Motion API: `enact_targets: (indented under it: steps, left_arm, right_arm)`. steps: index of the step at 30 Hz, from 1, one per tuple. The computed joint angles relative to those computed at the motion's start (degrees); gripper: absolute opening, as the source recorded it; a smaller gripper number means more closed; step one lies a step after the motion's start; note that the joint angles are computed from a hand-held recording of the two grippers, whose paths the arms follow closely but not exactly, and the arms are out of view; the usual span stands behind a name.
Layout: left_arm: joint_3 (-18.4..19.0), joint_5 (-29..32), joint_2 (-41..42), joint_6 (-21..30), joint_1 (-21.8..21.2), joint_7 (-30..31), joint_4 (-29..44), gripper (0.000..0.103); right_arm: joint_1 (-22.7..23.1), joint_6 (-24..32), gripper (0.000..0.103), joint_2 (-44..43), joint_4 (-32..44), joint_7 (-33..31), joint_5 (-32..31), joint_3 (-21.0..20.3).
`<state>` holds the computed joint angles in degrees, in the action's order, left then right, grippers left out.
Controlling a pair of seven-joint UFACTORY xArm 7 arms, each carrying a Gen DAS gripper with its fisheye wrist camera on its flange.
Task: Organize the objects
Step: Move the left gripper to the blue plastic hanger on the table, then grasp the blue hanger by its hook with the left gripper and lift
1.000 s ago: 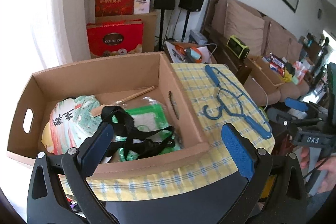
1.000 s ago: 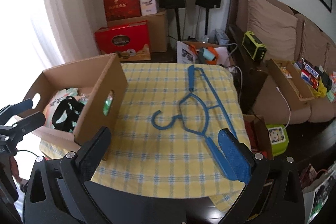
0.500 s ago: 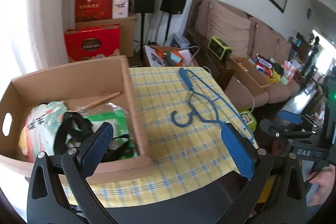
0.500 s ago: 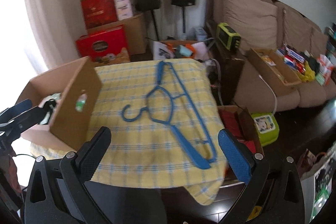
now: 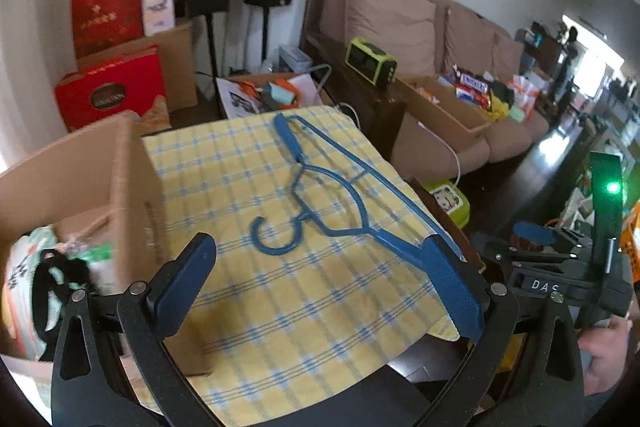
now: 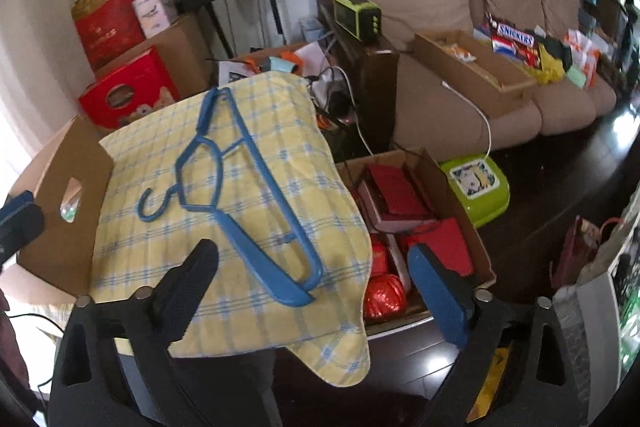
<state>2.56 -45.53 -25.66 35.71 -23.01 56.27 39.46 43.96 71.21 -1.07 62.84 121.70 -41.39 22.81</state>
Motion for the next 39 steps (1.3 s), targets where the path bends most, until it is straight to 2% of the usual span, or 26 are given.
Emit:
enact_targets:
  steps: [6,13,16,20,22,27,30,31,34,35,36,37,38,39]
  left_arm:
    - [-2.4,-0.2,6.6,0.6,0.1,-3.4,2.8,0.102]
    - [-6.9,2.5,13.9,-6.1,0.4,-7.6,5.3,0.097]
    - [-8.4,5.3,17.8,-8.0,0.8,-11.2,7.6,0.092]
    - [-10.1,10.0,22.5,-8.6,1.7,-16.2,10.6,0.075]
    - [-10.7,11.7,24.3,-9.1,2.2,-18.3,11.6,0.074]
    - [-11.9,13.4,28.7,-7.0,3.6,-21.8,15.5,0.074]
    - [-12.7,16.1,30.7,-7.5,4.0,-24.1,16.7,0.072]
    - [-12.9,16.6,31.2,-7.2,4.1,-24.7,17.0,0.070]
    - [-13.6,18.2,31.0,-11.0,4.1,-25.2,15.6,0.056]
    - [-13.8,19.4,30.9,-12.3,3.9,-25.5,15.0,0.048]
    - [-13.9,20.4,30.7,-13.8,3.8,-25.6,14.3,0.034]
    - [-14.1,21.1,30.5,-15.1,3.7,-25.7,13.7,0.026]
    - [-14.4,19.6,30.6,-14.6,4.0,-24.3,14.0,0.015]
    - [-14.5,19.5,30.8,-14.6,4.1,-24.5,14.2,0.016]
  right_arm:
    - [-1.3,-4.2,0.084,-1.4,-3.3,0.4,1.0,-0.4]
    - [-2.3,-8.1,0.073,-0.8,-5.1,0.4,1.1,-0.7]
    - [-2.7,-10.3,0.066,-0.8,-6.0,0.7,0.8,-1.0]
    - [-3.0,-10.4,0.060,-0.3,-5.7,-0.2,0.7,-1.2]
    - [-3.2,-11.0,0.060,-0.3,-6.0,-0.2,0.7,-1.4]
    - [-3.6,-12.0,0.056,0.4,-5.8,-1.3,1.0,-1.9]
    - [-3.7,-12.8,0.050,1.5,-5.3,-2.6,1.3,-2.4]
    - [-3.8,-13.5,0.043,1.6,-5.6,-2.7,1.4,-2.6]
    - [-3.8,-15.3,0.038,1.4,-6.6,-0.9,0.4,-2.9]
    - [-3.8,-15.8,0.035,1.3,-6.7,-0.8,0.2,-3.0]
    - [-3.9,-15.9,0.032,1.3,-6.7,-0.8,0.0,-3.0]
    - [-3.9,-16.3,0.026,1.3,-6.7,-0.5,-0.3,-3.0]
    - [-4.0,-17.0,0.025,1.3,-6.8,-0.4,-0.6,-3.1]
    - [-4.0,-16.9,0.025,1.5,-6.5,-0.5,-0.4,-3.0]
